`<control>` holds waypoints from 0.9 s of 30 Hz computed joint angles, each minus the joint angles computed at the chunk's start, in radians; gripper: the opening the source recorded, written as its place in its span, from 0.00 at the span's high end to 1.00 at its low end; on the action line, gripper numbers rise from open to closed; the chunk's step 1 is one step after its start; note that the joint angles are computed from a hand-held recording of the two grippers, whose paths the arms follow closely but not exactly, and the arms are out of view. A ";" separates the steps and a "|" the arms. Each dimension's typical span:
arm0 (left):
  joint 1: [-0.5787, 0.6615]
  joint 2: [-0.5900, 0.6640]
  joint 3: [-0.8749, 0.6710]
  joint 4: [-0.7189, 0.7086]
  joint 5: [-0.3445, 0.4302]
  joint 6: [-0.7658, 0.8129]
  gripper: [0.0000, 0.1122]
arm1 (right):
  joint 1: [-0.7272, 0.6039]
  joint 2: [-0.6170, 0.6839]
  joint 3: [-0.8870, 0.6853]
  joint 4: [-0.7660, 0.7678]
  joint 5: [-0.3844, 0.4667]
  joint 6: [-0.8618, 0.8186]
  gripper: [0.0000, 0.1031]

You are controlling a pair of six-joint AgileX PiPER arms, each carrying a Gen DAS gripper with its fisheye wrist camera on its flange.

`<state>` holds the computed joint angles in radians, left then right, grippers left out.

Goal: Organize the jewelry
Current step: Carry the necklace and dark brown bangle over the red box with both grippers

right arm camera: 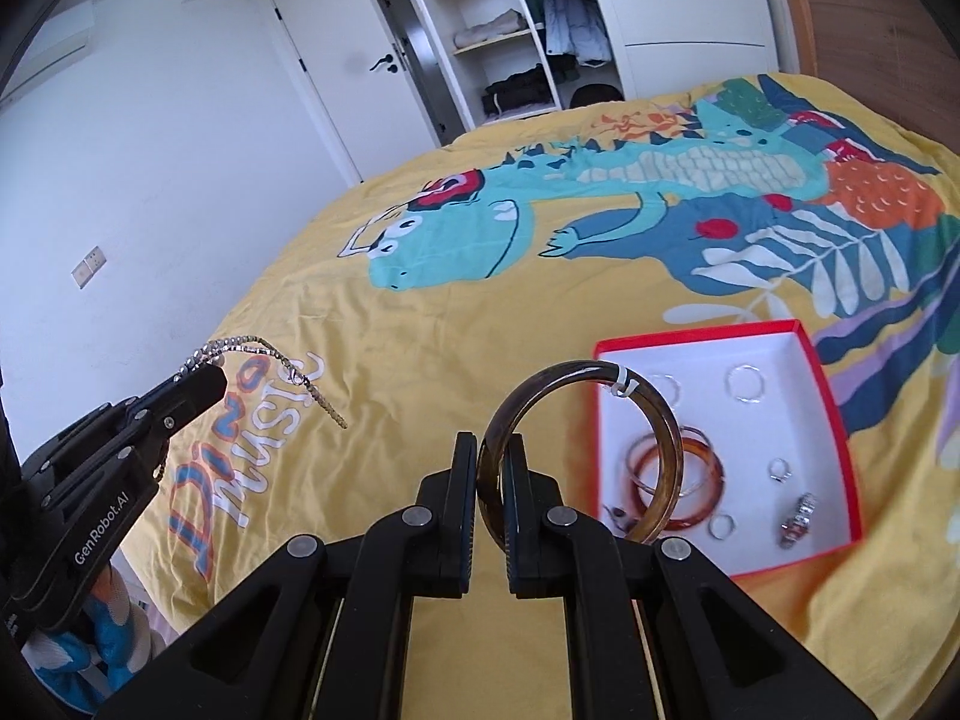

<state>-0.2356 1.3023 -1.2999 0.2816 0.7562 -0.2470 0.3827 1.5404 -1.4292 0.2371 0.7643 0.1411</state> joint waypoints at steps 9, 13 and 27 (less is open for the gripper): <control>-0.195 0.094 -0.100 0.133 0.053 -0.141 0.98 | -0.170 -0.074 0.056 0.090 0.044 -0.147 0.92; -0.253 0.164 -0.160 0.156 0.067 -0.171 0.98 | -0.252 -0.073 0.068 0.140 0.063 -0.233 0.92; -0.335 0.427 -0.333 0.121 0.061 -0.171 0.97 | -0.409 0.075 0.071 0.248 0.048 -0.447 0.92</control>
<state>-0.5704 1.7292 -1.6333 0.4028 0.8176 -0.4183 -0.0259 1.6154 -1.3583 0.4848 0.8126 -0.3060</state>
